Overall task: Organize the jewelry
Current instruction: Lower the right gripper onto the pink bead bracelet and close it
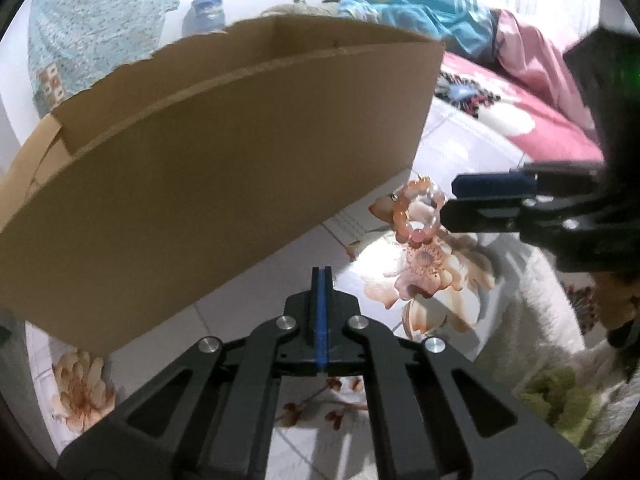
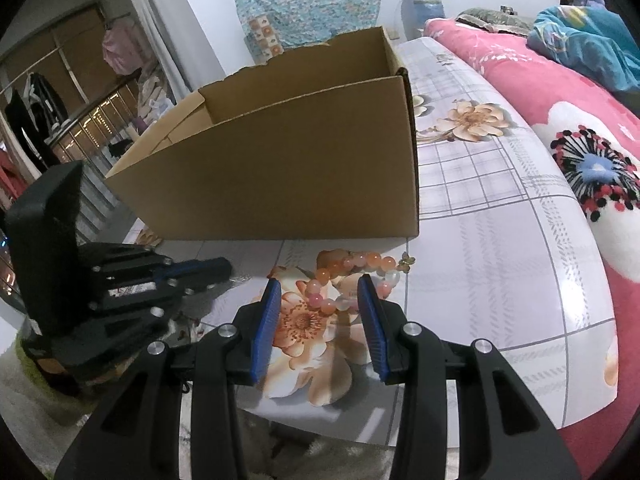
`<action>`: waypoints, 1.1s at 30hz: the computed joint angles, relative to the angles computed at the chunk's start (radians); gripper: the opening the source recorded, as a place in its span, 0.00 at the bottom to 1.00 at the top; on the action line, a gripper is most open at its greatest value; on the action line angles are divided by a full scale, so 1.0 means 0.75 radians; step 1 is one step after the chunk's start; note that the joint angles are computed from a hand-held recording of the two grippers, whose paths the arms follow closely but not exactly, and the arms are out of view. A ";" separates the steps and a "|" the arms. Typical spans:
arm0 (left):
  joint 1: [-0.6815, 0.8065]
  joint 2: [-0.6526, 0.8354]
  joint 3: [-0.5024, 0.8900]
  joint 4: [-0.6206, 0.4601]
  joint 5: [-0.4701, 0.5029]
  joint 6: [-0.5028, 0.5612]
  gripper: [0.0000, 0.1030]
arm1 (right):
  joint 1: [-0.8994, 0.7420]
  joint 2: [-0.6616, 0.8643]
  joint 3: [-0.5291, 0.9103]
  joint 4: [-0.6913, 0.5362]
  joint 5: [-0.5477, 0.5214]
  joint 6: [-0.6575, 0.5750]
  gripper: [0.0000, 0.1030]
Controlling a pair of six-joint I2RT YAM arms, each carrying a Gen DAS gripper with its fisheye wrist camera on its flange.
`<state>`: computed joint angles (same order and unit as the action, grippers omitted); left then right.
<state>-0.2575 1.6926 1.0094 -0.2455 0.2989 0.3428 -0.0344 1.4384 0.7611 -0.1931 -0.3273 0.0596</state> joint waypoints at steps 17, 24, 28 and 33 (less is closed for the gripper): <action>0.094 -0.169 -0.025 -0.022 0.075 -0.074 0.00 | 0.117 0.073 0.088 -0.045 0.159 -0.125 0.38; 0.105 -0.170 -0.051 -0.006 0.083 -0.084 0.00 | 0.190 0.144 0.146 -0.096 0.270 -0.197 0.27; 0.104 -0.175 -0.067 0.004 0.091 -0.087 0.00 | 0.226 0.200 0.180 -0.113 0.341 -0.218 0.22; 0.114 -0.189 -0.085 0.012 0.103 -0.083 0.00 | 0.213 0.211 0.197 -0.127 0.349 -0.215 0.10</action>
<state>-0.1723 1.5510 0.9459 -0.2366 0.3763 0.2807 0.1251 1.5969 0.9087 -0.2881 -0.0655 -0.1020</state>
